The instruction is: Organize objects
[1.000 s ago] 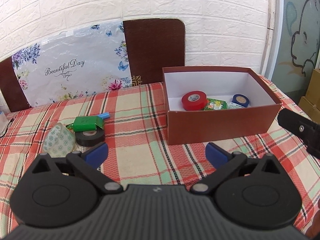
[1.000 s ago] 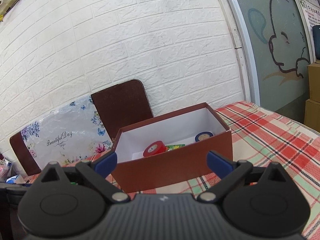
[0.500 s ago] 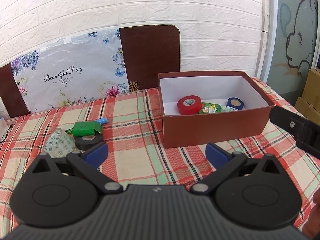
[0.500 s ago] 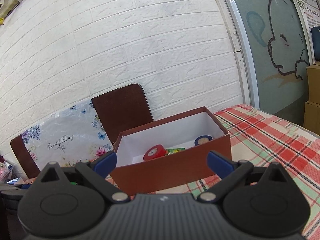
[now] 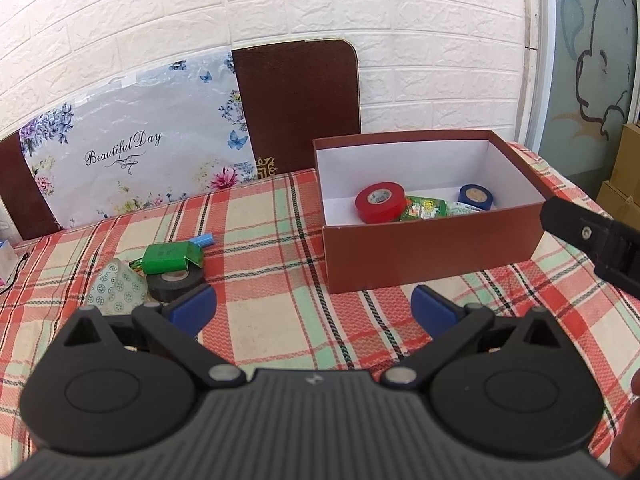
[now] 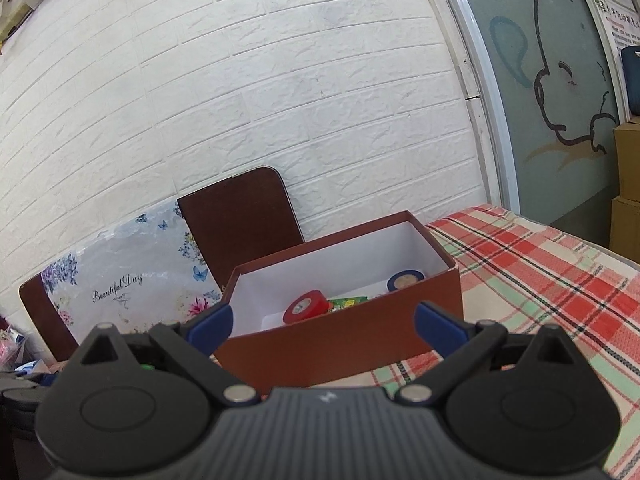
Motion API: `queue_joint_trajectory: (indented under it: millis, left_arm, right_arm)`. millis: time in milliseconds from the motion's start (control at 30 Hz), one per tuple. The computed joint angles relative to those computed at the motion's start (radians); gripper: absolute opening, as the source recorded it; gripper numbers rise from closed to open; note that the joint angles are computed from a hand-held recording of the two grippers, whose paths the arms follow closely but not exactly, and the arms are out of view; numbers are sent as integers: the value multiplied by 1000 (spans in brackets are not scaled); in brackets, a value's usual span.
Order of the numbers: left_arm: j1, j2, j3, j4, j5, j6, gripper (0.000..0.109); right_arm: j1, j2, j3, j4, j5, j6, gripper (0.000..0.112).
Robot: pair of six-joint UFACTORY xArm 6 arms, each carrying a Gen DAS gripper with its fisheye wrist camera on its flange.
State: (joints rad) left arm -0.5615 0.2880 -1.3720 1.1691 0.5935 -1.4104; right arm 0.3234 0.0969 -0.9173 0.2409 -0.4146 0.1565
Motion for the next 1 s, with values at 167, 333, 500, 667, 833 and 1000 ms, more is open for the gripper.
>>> queue_joint_trajectory:
  millis: [167,333,500,667,833,1000]
  left_arm:
    - [-4,18,-25,-33,15,26,103]
    - [-4,35,-41,-49,15,44,103]
    - [-3,53,-55,-68,12,72,103]
    - [6,60,-56,-78,0,80,103]
    - [13,73,-65,-92,-14,98,103]
    - [20,79,-60,-95,-27,103,103]
  right_arm:
    - [-10,17,-17,-15,16,19,101]
    - [-20,28,-22,-59,26,66,101]
    - [-24,37,-27,-68,30,73,101]
    - [-25,51,-42,-67,50,80,101]
    - [-5,63,-55,-12,55,14,101]
    - [13,73,-64,69,51,-56,101]
